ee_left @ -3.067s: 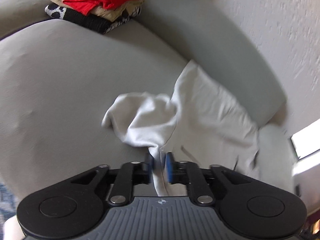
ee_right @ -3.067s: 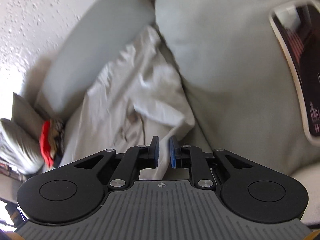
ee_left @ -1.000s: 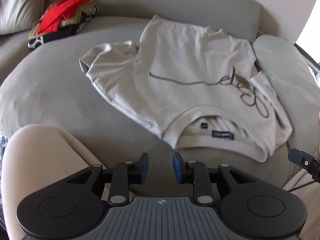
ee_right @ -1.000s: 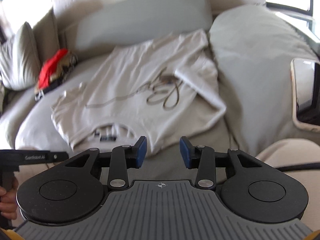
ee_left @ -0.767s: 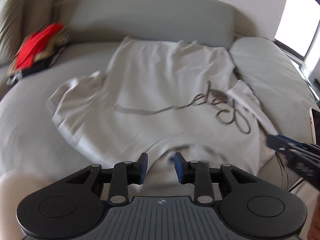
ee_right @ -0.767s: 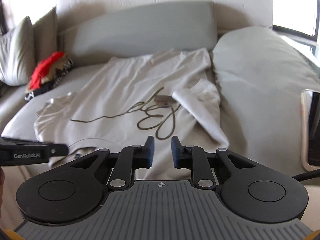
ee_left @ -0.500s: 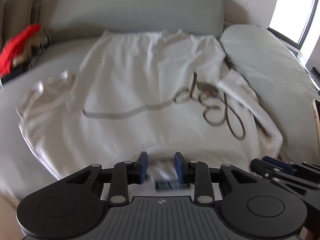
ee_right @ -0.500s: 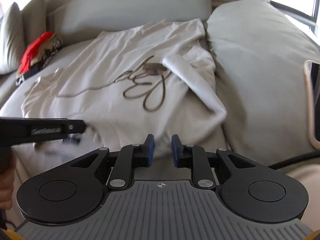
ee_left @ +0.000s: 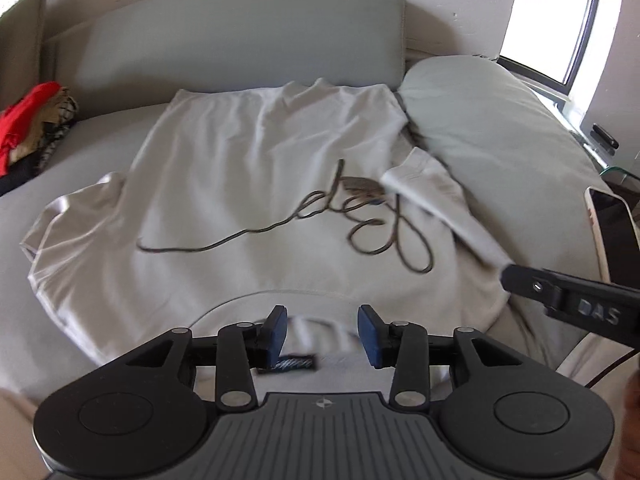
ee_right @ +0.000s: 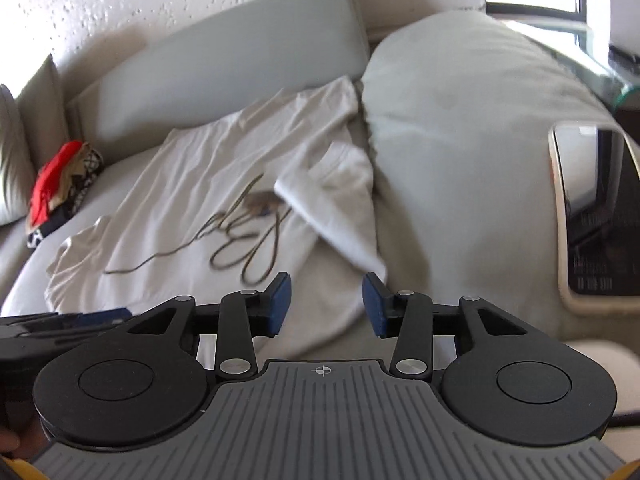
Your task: Fold clothes
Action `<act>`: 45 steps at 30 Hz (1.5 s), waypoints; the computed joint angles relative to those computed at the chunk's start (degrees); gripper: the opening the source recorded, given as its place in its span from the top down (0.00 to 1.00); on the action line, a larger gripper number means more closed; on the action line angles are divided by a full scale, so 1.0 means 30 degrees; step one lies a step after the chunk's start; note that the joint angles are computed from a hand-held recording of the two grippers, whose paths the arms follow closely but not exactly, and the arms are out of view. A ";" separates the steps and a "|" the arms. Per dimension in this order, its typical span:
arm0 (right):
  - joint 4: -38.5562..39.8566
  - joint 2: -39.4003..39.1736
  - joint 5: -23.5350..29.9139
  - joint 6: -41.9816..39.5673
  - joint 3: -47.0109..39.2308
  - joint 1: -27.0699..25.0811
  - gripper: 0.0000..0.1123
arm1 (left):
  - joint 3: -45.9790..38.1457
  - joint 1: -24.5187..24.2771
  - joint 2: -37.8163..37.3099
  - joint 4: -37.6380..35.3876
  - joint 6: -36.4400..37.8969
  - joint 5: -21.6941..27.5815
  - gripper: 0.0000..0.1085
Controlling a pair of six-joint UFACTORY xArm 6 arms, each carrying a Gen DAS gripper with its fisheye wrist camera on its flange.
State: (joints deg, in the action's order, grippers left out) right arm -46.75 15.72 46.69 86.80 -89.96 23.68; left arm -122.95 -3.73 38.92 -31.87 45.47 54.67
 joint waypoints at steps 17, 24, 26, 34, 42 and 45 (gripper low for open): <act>-0.0014 0.4303 -0.6955 0.0895 -0.2877 -0.4049 0.66 | -0.6872 0.0200 0.4359 0.0296 -0.2527 0.4469 0.60; 0.4097 0.7107 -0.5595 -0.4968 -0.6390 -0.4049 0.65 | -0.8744 0.0419 0.5453 -0.0042 -0.2821 0.5570 0.59; 0.4727 0.8095 -0.4252 -0.6810 -0.7966 -0.3784 0.64 | -0.8764 0.0429 0.5476 -0.0091 -0.2770 0.5594 0.58; 0.3703 0.9536 -0.2527 -0.9070 -1.0489 -0.3058 0.68 | -0.8547 0.0402 0.5346 -0.0106 -0.2811 0.5530 0.57; 0.3461 1.0540 -0.1852 -0.9673 -1.2195 -0.2921 0.97 | -0.9518 0.0498 0.5945 -0.0204 -0.3009 0.5938 0.56; 0.1453 0.9072 -0.2109 -0.6642 -1.0222 -0.2864 0.98 | -0.9838 0.0557 0.6141 -0.0326 -0.3094 0.6101 0.56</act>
State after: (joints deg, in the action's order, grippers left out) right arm -42.39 42.94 40.36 66.88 -120.62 15.09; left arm -152.46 -2.06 57.34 -32.85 36.18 72.97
